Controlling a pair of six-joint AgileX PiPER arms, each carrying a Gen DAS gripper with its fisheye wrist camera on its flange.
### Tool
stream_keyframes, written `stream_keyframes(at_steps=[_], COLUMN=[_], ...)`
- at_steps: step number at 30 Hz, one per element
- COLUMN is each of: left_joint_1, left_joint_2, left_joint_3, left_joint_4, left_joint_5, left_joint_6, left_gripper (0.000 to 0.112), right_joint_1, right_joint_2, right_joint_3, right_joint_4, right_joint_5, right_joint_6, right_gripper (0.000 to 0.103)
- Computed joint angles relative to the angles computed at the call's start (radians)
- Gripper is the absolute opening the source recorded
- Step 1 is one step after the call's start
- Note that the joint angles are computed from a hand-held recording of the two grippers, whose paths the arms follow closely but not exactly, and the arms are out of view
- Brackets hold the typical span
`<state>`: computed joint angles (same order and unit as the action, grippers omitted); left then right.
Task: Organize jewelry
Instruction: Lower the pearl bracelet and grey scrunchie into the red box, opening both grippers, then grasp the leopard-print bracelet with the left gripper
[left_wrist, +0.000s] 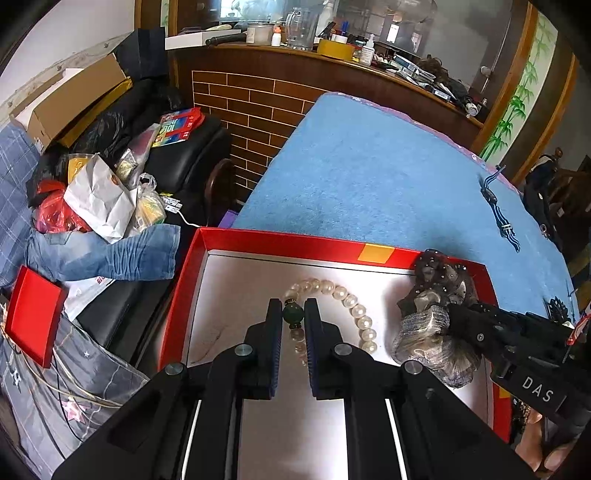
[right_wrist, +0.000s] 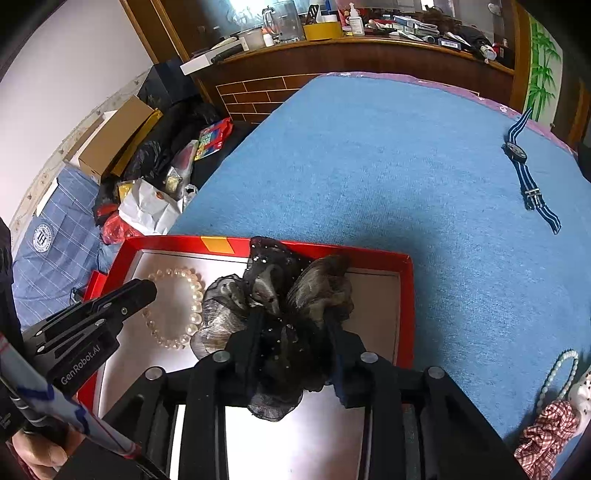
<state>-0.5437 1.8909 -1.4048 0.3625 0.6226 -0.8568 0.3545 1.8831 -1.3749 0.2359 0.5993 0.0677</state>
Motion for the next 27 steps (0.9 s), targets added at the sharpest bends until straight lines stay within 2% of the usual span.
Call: stream_keyframes(at_steps=[2, 4, 8, 20, 27], left_joint_1=[-0.002, -0.002, -0.012, -0.139, -0.290], left_joint_2=[-0.004, -0.016, -0.046, -0.163, -0.213], left_joint_3=[0.004, 0.013, 0.027, 0.076, 0.104], left_joint_4=[0.018, 0.017, 0.045, 0.183, 0.295], left_joint_5=[0.002, -0.002, 0.003, 0.071, 0.096], left_joint_6=[-0.019, -0.016, -0.050, -0.223, -0.369], left_gripper=[0.011, 0.011, 0.022, 0.025, 0.029], right_joint_1=[0.004, 0.004, -0.001, -0.035, -0.153], right_joint_2=[-0.002, -0.006, -0.041, -0.246, -0.481], right_joint_3=[0.004, 0.007, 0.038, 0.229, 0.471], right_joint_4=[-0.011, -0.011, 0.006, 0.107, 0.345], right_joint_5=[-0.005, -0.006, -0.011, -0.063, -0.090], right_joint_6=[0.010, 0.007, -0.014, -0.118, -0.365], right_gripper=[0.042, 0.052, 0.052, 0.055, 0.056])
